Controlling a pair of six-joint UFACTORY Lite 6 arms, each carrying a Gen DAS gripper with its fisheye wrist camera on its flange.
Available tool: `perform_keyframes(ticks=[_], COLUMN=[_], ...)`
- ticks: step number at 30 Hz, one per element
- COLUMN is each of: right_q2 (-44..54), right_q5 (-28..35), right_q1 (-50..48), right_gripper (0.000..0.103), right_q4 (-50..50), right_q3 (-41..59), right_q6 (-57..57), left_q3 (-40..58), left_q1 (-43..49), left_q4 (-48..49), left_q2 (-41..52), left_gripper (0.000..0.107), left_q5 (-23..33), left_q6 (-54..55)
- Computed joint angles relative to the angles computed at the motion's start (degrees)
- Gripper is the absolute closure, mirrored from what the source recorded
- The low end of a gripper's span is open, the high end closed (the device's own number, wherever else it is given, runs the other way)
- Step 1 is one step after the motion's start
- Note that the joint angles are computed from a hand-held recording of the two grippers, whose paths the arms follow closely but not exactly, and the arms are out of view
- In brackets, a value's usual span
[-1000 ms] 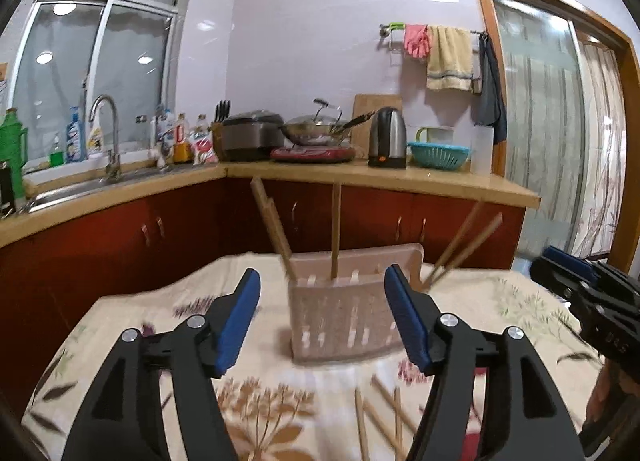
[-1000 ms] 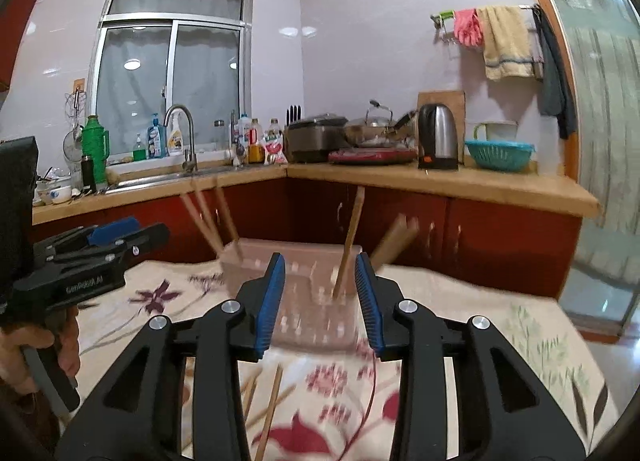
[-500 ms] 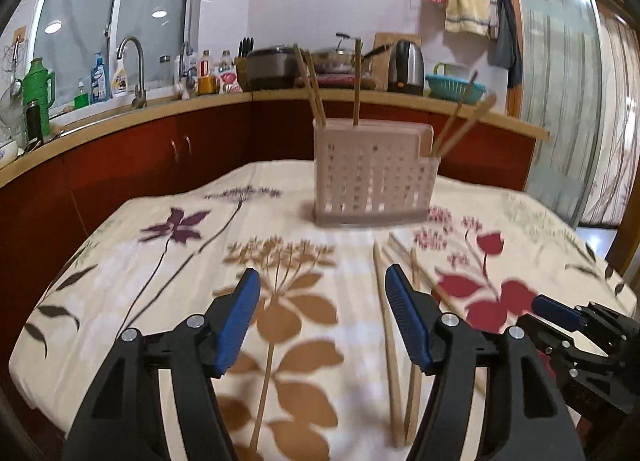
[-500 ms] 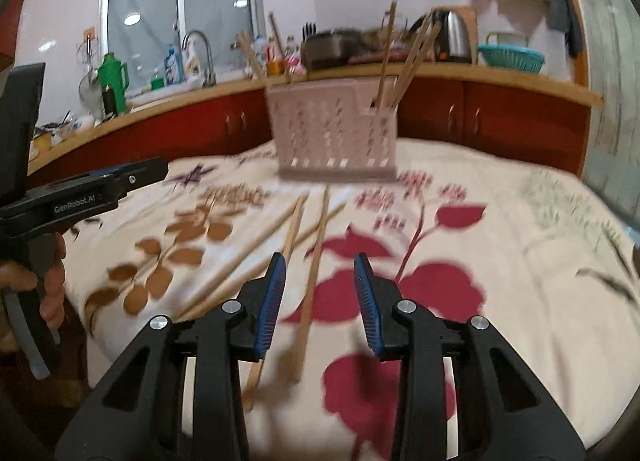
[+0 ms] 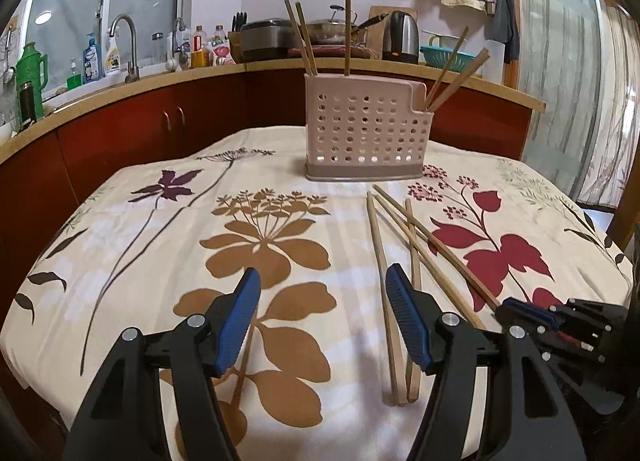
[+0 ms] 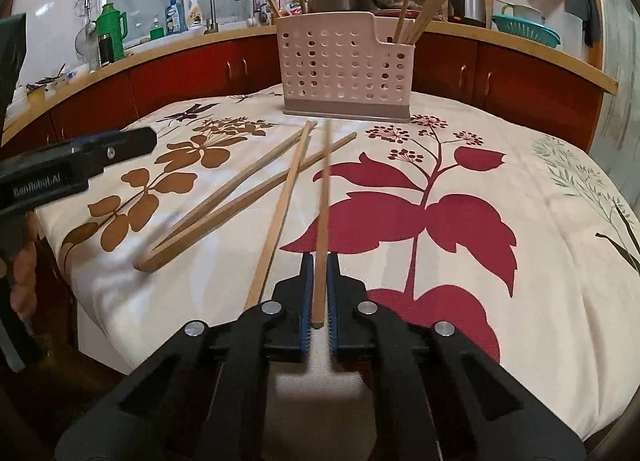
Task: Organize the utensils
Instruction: 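Close the left tool on a chopstick while the right tool holds its own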
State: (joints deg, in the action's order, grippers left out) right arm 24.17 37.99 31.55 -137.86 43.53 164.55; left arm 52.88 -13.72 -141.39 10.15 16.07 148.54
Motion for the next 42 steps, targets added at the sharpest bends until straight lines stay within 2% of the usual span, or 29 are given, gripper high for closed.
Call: perform_keyframes(ticks=[8, 13, 19, 22, 27, 30, 33, 35, 36, 37, 39, 42], right_q2=[-3.2, -4.7, -4.7, -4.8, -5.3, -5.7, -6.1, -6.4, -6.4, -6.4, -6.4, -6.6], right_q5=[0.7, 1.1, 1.0, 1.0, 1.1, 1.4, 1.5, 1.6, 1.6, 1.7, 1.8, 1.9], right_q1=[-3.1, -4.4, -5.5, -5.7, -6.2, -6.3, -6.5, -6.5, -6.5, -6.5, -6.5, -6.4], right_gripper=[0.096, 0.096, 0.096, 0.096, 0.096, 0.096, 0.096, 0.096, 0.096, 0.096, 0.096, 0.096], right_q4=[-0.7, -2.2, -4.1, -4.6, -5.5, -5.8, -6.1, -6.1, -6.1, -6.2, -6.3, -6.4], right_q3=[-4.2, -6.3, -6.7, -6.8, -7.6, -8.3, -8.7, -9.1, -9.1, -9.2, -9.2, -9.3], right_q6=[1.9, 3.6, 5.1, 5.6, 6.8, 7.2, 7.6, 7.7, 7.8, 7.9, 8.0, 7.9], left_q3=[0.7, 3.2, 6.2, 6.1, 5.9, 4.9, 4.0, 3.6, 3.6, 3.6, 3.4, 2.6], left_q1=[-1.8, -3.7, -4.7, -4.9, -3.7, -4.5, -4.7, -4.7, -4.5, -4.1, -3.5, -3.6], left_q4=[4.7, 7.4, 17.7, 11.8, 21.5, 18.1, 14.8, 13.1, 14.0, 16.8, 21.6, 22.6], left_q2=[1.9, 4.8, 8.6, 8.9, 8.2, 7.6, 7.0, 6.7, 6.6, 6.6, 6.4, 5.6], left_gripper=[0.044, 0.045, 0.051, 0.054, 0.056, 0.056, 0.066, 0.082, 0.084, 0.091, 0.095, 0.100], left_q5=[-0.9, -3.5, -7.2, -8.7, -8.5, -8.4, -7.8, -7.8, -7.6, -7.2, -6.5, -6.3], left_q6=[-4.9, -7.4, -17.1, -10.5, -20.3, -15.6, -11.7, -9.9, -11.0, -13.8, -18.4, -19.0])
